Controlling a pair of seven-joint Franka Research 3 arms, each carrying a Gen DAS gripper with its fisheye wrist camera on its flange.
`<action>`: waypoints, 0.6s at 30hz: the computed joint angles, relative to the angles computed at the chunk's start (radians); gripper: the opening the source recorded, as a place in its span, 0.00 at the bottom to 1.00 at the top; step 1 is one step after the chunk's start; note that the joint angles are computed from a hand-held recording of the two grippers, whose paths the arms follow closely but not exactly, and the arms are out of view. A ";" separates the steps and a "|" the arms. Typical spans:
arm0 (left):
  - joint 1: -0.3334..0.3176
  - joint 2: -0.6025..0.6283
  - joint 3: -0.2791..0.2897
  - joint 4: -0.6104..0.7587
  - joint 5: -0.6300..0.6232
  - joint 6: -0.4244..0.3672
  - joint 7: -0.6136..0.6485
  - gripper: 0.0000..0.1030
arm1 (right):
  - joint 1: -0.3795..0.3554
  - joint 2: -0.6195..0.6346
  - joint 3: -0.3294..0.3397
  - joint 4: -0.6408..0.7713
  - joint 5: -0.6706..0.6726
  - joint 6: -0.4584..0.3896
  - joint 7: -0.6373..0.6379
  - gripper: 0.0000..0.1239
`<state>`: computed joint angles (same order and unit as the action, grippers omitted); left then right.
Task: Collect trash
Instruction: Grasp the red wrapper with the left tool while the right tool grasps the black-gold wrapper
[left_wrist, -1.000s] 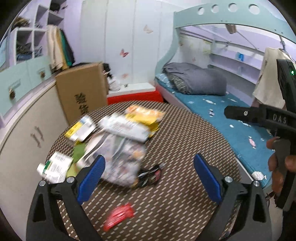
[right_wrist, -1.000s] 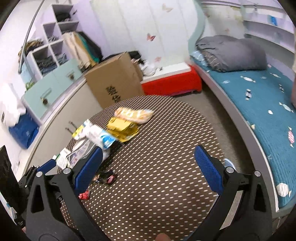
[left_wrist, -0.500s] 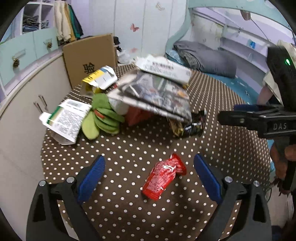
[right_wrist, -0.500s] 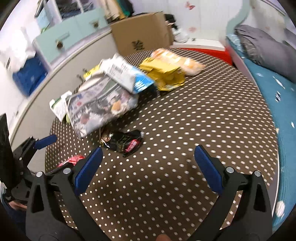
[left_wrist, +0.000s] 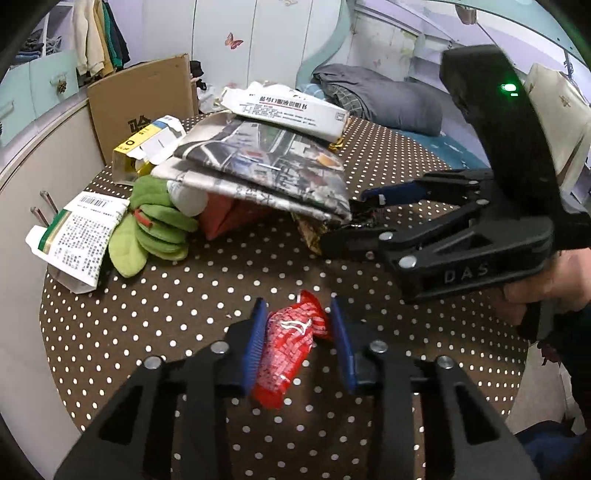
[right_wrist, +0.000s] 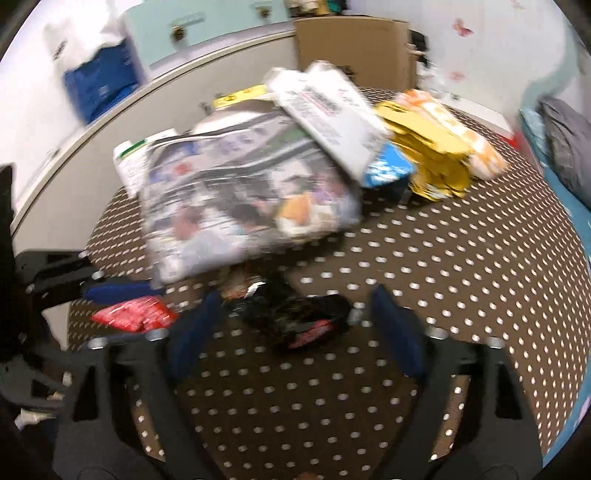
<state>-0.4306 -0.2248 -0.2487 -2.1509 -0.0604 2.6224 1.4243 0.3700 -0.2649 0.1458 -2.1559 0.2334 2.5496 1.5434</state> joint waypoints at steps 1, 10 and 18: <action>0.002 0.000 -0.002 0.001 0.002 -0.002 -0.008 0.31 | 0.003 -0.005 -0.001 -0.004 0.004 -0.001 -0.003 0.40; 0.012 -0.023 -0.008 -0.007 0.026 -0.007 -0.097 0.29 | -0.011 -0.165 -0.011 -0.157 0.048 0.022 0.019 0.28; -0.013 -0.003 -0.026 0.038 0.025 -0.003 -0.141 0.29 | -0.057 -0.306 -0.040 -0.264 0.075 0.047 0.058 0.18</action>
<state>-0.4434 -0.2281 -0.2750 -2.1125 -0.0358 2.6190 1.2836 0.3130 -0.5706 0.1058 -2.4197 0.3081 2.5964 1.6011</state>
